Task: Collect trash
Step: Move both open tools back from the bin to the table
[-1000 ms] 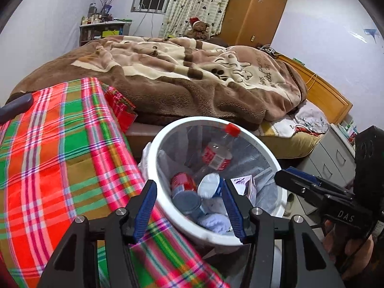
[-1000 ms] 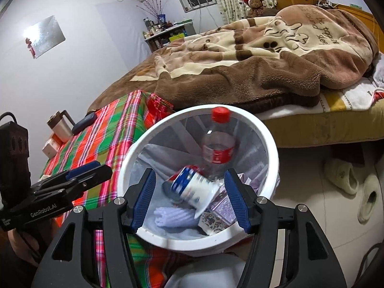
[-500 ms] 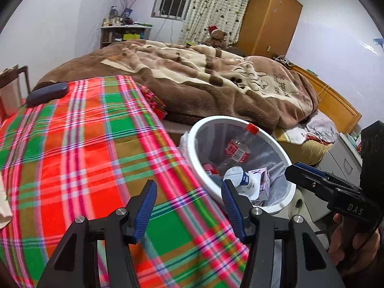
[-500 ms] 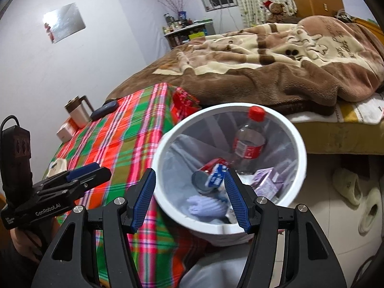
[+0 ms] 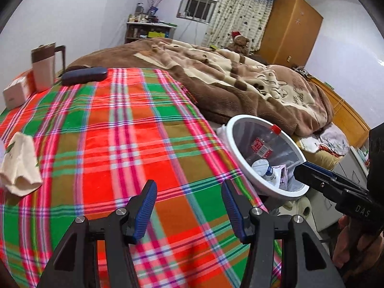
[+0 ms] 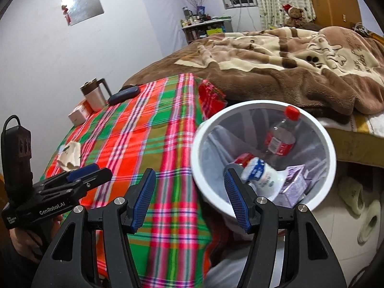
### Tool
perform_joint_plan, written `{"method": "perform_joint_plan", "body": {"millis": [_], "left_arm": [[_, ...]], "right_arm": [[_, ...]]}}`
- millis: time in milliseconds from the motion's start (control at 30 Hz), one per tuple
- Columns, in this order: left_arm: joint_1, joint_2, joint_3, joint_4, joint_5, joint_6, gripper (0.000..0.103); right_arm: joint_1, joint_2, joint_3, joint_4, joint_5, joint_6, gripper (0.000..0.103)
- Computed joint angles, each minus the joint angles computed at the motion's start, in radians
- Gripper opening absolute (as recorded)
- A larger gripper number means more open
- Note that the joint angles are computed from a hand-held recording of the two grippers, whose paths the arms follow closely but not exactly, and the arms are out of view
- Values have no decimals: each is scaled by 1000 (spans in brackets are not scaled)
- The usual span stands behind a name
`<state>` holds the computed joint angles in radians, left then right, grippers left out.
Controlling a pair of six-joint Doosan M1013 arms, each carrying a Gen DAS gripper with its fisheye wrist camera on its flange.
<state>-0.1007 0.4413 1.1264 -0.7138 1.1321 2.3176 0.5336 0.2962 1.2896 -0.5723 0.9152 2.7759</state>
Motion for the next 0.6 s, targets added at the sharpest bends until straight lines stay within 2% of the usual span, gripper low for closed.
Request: {"method": "perform_joint_plan", "body": {"millis": [600], "left_arm": [[62, -20, 33, 11, -75, -38, 56]], "right_arm": [[20, 59, -89, 83, -10, -132, 61]]}}
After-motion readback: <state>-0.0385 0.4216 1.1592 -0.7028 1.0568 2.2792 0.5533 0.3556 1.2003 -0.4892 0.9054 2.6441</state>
